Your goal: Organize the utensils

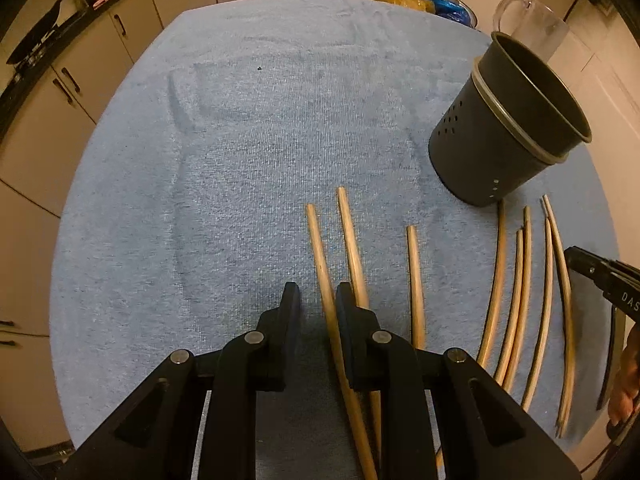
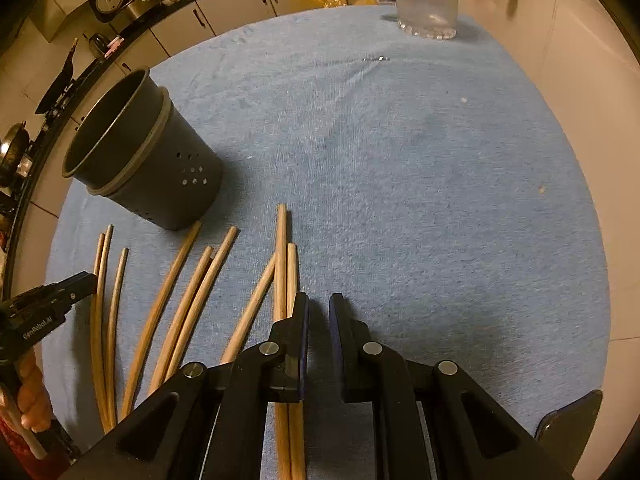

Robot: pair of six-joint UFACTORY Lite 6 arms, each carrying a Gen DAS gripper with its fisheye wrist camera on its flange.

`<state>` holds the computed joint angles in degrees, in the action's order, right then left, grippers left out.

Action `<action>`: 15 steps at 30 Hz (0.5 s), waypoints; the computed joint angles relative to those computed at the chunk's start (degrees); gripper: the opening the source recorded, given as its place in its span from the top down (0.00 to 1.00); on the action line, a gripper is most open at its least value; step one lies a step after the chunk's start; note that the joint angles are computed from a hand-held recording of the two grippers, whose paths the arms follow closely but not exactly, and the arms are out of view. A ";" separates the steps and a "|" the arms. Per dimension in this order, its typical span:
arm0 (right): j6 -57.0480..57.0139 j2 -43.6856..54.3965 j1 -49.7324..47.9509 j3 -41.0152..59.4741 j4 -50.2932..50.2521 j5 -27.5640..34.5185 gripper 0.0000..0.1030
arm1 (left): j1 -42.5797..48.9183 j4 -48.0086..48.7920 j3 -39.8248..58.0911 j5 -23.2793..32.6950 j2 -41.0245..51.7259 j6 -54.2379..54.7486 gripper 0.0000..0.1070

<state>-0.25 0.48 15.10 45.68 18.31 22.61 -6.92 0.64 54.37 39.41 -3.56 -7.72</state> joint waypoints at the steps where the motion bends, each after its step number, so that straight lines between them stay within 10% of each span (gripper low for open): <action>1: 0.45 0.22 0.17 0.26 -0.42 0.02 0.89 | 0.01 -0.04 0.40 -0.02 0.47 -0.16 0.83; 15: -4.88 0.54 -0.84 1.56 3.58 1.17 0.89 | 5.53 -5.25 -1.39 -0.59 -1.26 7.80 0.83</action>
